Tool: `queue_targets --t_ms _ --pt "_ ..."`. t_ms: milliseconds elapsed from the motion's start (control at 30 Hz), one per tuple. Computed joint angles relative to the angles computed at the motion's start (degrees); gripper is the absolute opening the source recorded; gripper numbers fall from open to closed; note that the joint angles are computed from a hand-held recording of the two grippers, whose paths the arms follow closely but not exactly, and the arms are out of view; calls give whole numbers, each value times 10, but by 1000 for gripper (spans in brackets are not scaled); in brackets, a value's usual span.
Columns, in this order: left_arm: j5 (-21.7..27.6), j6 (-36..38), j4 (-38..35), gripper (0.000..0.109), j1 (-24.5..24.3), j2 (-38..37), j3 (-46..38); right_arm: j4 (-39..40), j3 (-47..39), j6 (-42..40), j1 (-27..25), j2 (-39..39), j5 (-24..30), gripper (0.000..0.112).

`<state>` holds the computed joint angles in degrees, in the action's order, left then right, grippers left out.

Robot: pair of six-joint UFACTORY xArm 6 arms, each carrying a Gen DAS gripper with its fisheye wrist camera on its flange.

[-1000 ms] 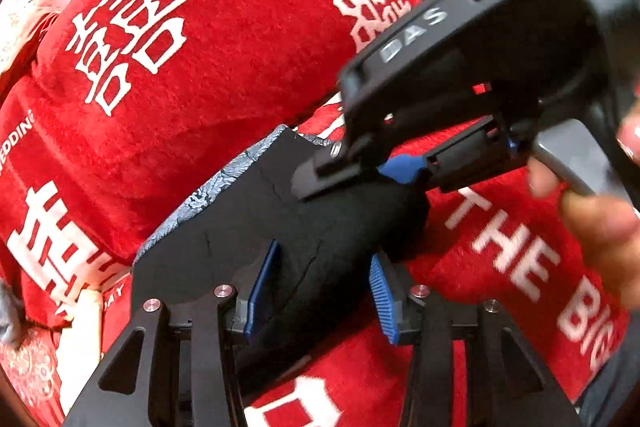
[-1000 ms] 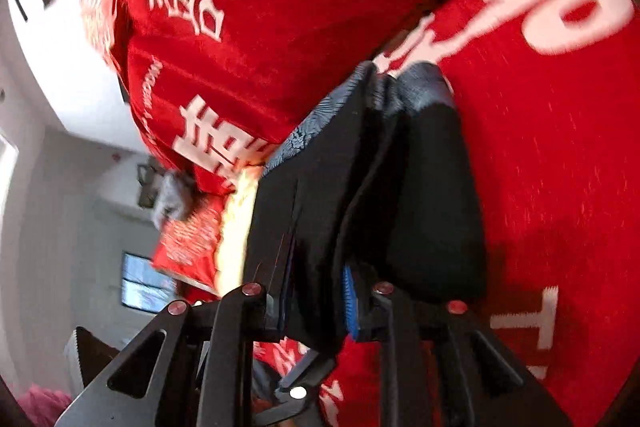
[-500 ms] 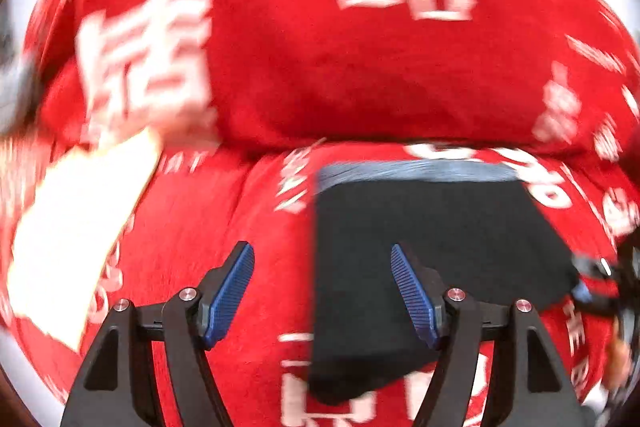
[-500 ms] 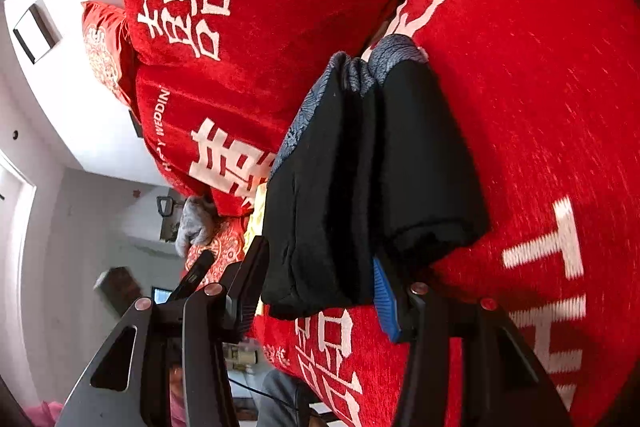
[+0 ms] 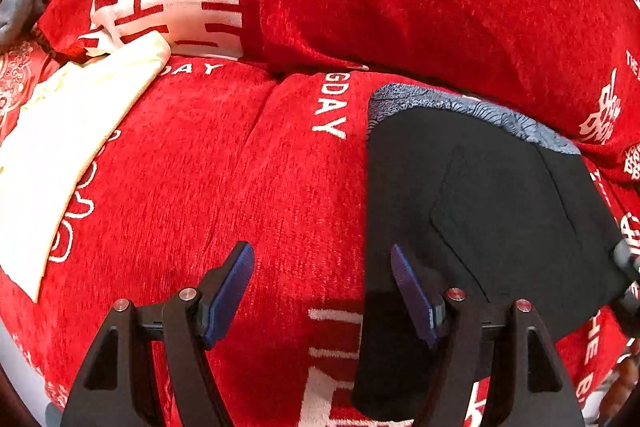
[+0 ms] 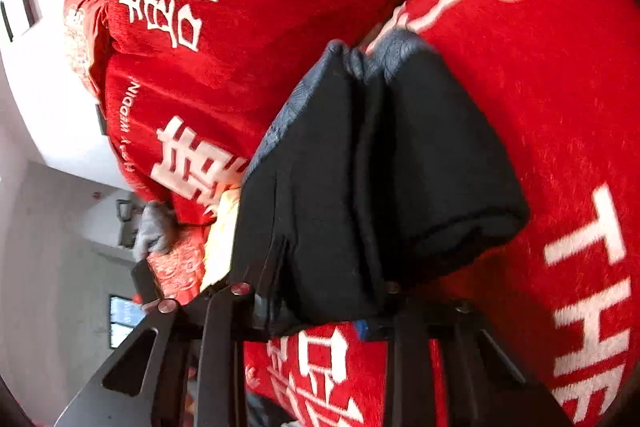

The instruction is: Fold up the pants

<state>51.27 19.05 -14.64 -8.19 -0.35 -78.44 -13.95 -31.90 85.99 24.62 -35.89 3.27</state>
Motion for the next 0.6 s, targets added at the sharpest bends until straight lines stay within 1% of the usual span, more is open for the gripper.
queue_targets --t_ms 33,67,100,133,200,233,267,300,333,367,400,433,500,567,600 --pt "0 9 -11 72 1 -8 4 -51 -7 37 -9 -8 4 25" --pt "-3 14 -15 72 -3 -13 6 -79 -15 53 -13 -17 18 25" --pt "-5 14 -11 72 -8 -16 6 -83 -20 45 -16 -25 33 25" --pt "-11 12 -2 72 -15 -20 10 -63 -21 19 -16 -31 44 25" --pt "-31 11 16 72 -32 -26 23 -34 -14 -9 -19 -47 94 25" --pt "-35 8 23 72 -38 -27 28 -13 -5 -21 -21 -53 110 25" --pt "-39 2 30 72 -43 -28 33 19 15 -37 -24 -57 110 25" --pt "-42 -1 35 73 -45 -28 36 40 45 -32 -24 -66 85 24" --pt "-45 0 34 74 -45 -28 39 36 68 -13 -27 -71 49 23" --pt "-52 -1 38 79 -43 -31 44 9 91 27 -34 -79 12 23" --pt "-53 -3 42 80 -42 -31 44 -20 97 55 -38 -81 0 23" --pt "-46 0 39 80 -39 -28 38 -32 92 59 -36 -82 11 23" --pt "-20 -3 39 80 -34 -20 17 -20 75 30 -25 -83 51 24" --pt "-3 0 28 80 -28 -17 -1 5 63 2 -18 -89 78 28" --pt "-2 2 26 80 -27 -18 -6 10 59 -5 -16 -97 94 32"
